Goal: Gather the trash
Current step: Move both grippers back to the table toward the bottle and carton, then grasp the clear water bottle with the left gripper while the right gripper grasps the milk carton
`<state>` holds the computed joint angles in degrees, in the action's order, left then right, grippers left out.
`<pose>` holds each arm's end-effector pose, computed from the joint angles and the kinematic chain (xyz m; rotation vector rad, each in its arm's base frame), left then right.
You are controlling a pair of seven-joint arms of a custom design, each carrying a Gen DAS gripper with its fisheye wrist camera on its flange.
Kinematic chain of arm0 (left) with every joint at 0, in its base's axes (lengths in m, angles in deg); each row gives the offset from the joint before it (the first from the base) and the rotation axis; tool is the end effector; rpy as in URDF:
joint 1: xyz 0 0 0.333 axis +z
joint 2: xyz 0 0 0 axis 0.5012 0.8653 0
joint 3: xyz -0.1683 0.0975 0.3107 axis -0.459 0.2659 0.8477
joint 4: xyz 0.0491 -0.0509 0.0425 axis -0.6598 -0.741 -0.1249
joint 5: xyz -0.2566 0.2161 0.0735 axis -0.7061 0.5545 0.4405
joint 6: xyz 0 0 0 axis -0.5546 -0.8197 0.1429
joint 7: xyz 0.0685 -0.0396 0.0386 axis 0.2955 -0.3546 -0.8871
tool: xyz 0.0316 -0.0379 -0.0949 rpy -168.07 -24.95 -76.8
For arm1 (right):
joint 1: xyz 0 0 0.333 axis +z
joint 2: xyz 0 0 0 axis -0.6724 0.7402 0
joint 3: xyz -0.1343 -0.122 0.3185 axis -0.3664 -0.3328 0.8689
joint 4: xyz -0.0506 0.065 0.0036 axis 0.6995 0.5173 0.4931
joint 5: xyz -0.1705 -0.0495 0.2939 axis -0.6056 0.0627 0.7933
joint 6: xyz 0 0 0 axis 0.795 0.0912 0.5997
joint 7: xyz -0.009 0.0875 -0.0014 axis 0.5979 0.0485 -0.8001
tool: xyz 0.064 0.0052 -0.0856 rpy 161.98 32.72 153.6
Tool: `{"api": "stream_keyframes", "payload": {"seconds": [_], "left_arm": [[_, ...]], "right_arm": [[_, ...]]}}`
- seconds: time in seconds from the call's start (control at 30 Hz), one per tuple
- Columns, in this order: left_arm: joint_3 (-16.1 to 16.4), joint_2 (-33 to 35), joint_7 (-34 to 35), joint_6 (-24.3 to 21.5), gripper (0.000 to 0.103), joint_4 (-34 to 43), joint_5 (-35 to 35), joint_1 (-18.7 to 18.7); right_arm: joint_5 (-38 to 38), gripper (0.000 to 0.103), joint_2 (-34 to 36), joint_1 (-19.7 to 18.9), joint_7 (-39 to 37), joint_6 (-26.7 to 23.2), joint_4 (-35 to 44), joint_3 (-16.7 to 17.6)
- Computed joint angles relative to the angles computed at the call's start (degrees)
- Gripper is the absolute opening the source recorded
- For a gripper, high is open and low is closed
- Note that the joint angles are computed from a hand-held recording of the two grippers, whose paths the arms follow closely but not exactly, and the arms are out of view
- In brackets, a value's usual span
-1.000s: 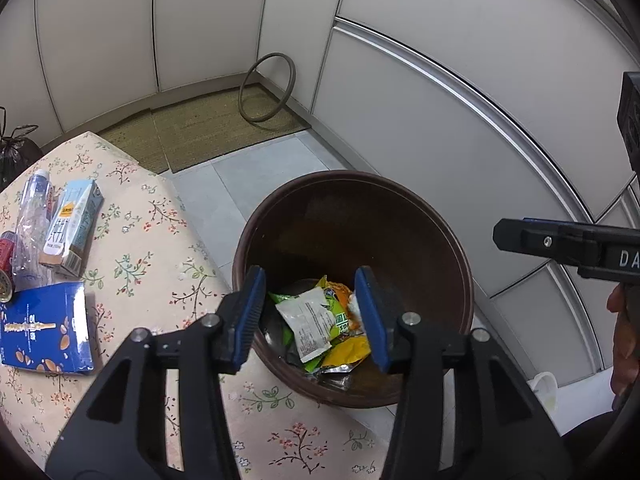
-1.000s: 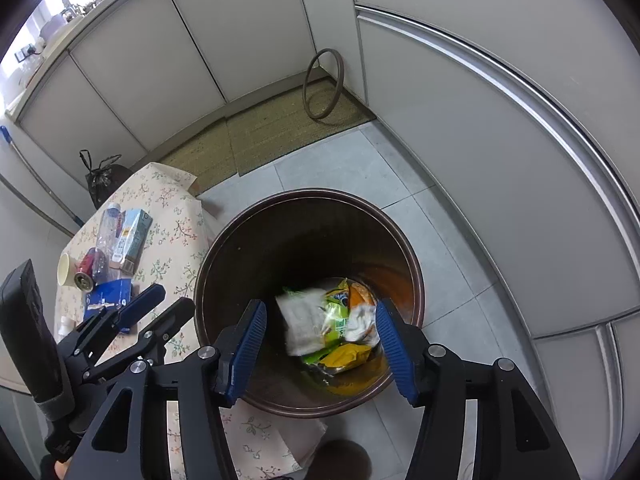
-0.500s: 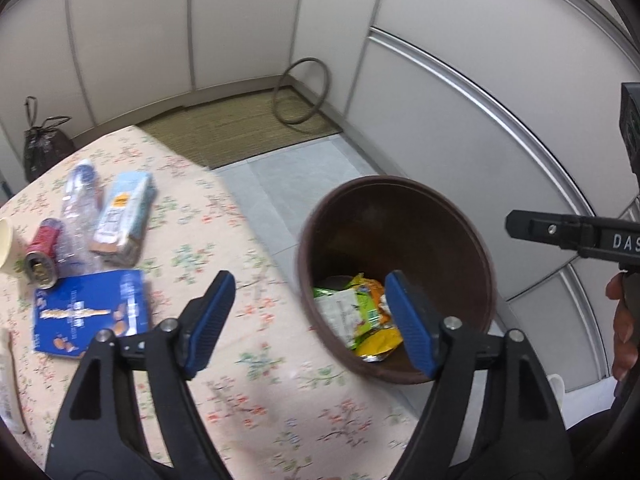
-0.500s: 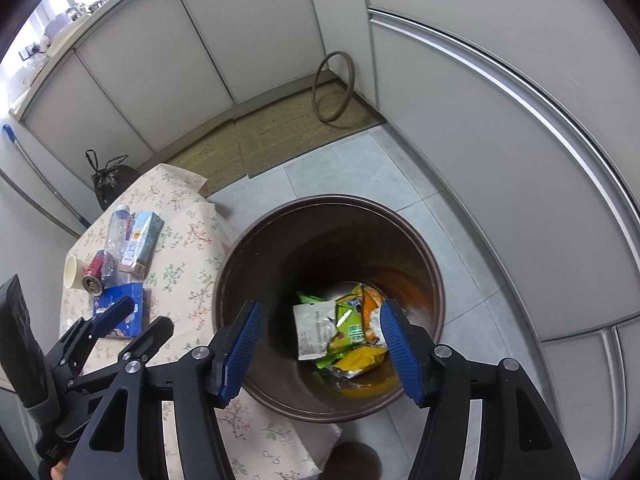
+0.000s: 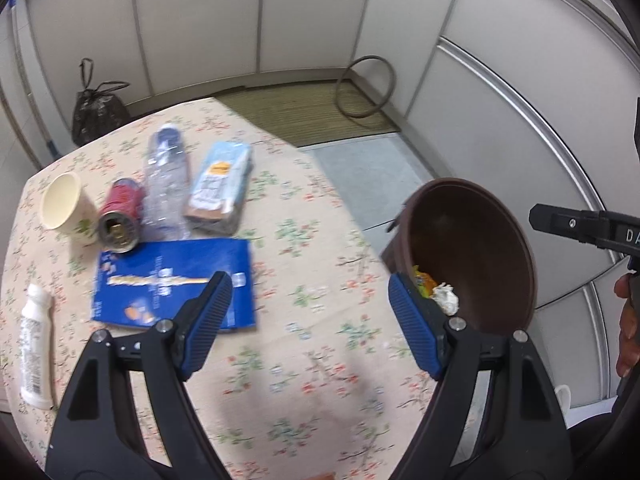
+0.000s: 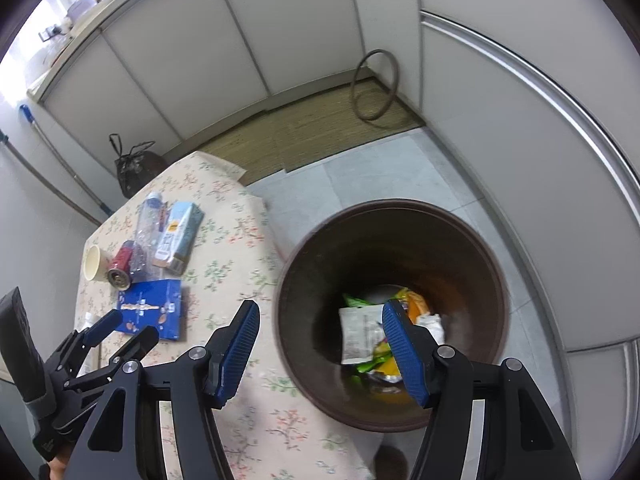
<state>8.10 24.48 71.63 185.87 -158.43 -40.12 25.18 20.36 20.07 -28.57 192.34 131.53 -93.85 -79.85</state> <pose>0.4878 -0.0845 0.5703 -1.6555 2.2658 -0.7816 0.4604 0.1599 0.6072 -1.6036 2.1807 -0.3014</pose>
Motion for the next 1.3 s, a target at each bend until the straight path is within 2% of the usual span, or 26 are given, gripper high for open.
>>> {"api": "stream_keyframes", "payload": {"seconds": [0.17,0.33,0.6,0.7,0.97,1.1,1.2,1.3], "left_arm": [[1.3,-0.2,-1.6,0.7,0.081,-0.7,2.6,2.3],[3.0,1.0,-3.4,-0.7,0.081,0.1,4.0,5.3],[4.3,5.2,-4.9,-0.8,0.081,1.2,7.0,10.3],[4.5,7.4,-6.0,-2.2,0.081,2.6,7.9,12.0],[3.7,12.5,-2.5,-5.6,0.081,7.1,0.6,15.5],[3.1,13.3,-3.3,-3.7,0.081,8.0,0.3,15.9],[2.3,13.2,-0.6,-5.1,0.081,9.6,-3.5,16.3],[1.9,13.2,-1.4,-4.7,0.081,11.2,-2.5,15.3]], "right_arm": [[0.4,0.065,3.4,1.6,-0.1,0.3,3.2,0.9],[0.9,0.065,7.1,3.5,-0.3,0.5,6.3,1.2],[2.2,0.065,13.9,6.5,-2.1,-0.8,12.3,1.3],[2.2,0.065,16.4,7.5,-2.4,-1.6,14.5,1.2],[2.7,0.065,23.0,9.4,-4.8,-4.6,21.4,0.7],[3.1,0.065,26.3,9.9,-5.7,-5.4,24.9,0.2],[3.6,0.065,28.7,10.0,-6.1,-6.2,27.4,-0.1],[4.5,0.065,30.5,9.9,-6.7,-6.3,29.6,-0.3]]}}
